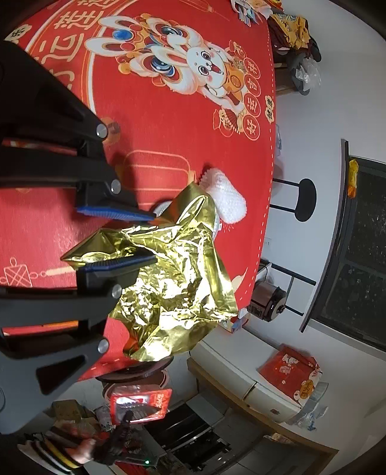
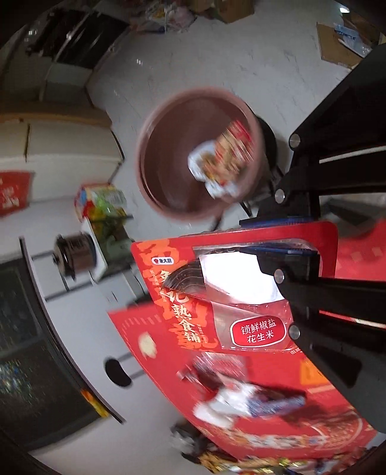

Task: Collect trash
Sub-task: 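Grasp the gold foil with the left tool while the right tool grasps the red tray package, then drop the red tray package into the bin with the right tool, then the gold foil with the left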

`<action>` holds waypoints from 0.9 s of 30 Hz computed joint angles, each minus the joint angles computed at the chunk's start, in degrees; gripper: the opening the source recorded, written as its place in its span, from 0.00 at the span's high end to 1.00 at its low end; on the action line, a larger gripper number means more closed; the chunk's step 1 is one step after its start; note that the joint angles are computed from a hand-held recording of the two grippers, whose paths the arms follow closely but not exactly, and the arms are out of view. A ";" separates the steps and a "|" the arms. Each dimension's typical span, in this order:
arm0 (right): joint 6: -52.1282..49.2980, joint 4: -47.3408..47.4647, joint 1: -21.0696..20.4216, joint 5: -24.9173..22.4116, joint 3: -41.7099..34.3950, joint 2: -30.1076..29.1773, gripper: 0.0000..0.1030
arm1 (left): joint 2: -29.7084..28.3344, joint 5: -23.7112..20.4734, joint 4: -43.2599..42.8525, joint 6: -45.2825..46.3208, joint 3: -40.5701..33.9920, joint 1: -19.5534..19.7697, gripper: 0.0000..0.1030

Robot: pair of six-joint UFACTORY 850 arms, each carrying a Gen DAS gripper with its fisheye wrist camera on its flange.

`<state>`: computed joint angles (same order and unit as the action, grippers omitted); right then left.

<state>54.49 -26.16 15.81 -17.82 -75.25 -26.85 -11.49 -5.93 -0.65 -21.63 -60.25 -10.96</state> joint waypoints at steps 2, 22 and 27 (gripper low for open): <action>2.77 -2.94 -2.05 -1.47 -1.29 -1.01 0.87 | -0.25 -0.30 5.23 -5.38 -0.49 -0.59 0.75; 20.95 -21.33 -8.29 -0.01 -1.46 0.00 0.14 | -3.34 -3.43 16.46 -14.41 -6.93 -5.49 0.75; 28.34 -29.62 -7.36 1.33 3.41 5.12 0.05 | -6.57 -3.66 3.04 1.93 -12.08 -7.88 0.75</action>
<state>82.83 -55.78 8.44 -16.50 -71.84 -21.73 -18.06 -9.60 2.39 -19.69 -72.33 -18.84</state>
